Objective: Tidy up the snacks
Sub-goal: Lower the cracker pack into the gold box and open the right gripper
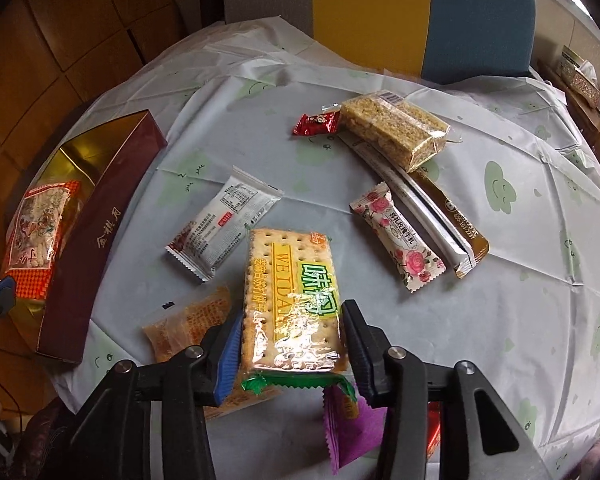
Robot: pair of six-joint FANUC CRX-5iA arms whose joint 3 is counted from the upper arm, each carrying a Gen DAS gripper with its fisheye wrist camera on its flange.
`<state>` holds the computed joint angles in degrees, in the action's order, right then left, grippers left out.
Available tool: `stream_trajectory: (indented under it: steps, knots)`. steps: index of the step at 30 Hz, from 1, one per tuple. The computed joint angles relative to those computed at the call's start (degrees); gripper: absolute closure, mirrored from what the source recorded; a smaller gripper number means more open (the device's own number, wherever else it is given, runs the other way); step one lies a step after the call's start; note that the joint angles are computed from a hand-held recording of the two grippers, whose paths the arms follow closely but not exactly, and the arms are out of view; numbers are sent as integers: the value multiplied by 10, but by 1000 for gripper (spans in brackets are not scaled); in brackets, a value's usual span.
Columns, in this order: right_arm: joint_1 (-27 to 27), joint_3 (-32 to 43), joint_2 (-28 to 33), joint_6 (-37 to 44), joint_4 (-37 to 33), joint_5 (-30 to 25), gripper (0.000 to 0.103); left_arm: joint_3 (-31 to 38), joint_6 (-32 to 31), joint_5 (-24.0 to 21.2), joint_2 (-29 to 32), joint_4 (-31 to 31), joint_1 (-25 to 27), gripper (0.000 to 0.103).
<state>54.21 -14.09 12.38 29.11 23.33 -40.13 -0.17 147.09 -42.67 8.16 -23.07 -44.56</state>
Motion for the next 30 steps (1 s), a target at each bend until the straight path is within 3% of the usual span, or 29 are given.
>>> stream_trajectory:
  steps: [5, 10, 18, 21, 24, 30]
  knots:
    - [8, 21, 2, -33, 9, 14, 56, -15, 25, -6, -14, -10, 9, 67]
    - [19, 73, 19, -12, -29, 56, 56, -20, 41, -22, -21, -19, 11, 63]
    - [33, 232, 121, 21, -91, 59, 53, -31, 55, -27, -28, -15, 18, 63]
    - [35, 285, 154, 57, -125, 30, 50, -33, 64, -34, -30, -23, 17, 63]
    - [40, 282, 157, 64, -125, 30, 50, -37, 68, -33, -31, -21, 22, 63]
    - [51, 206, 118, 21, -69, 49, 50, -35, 68, -40, -29, -22, 21, 63]
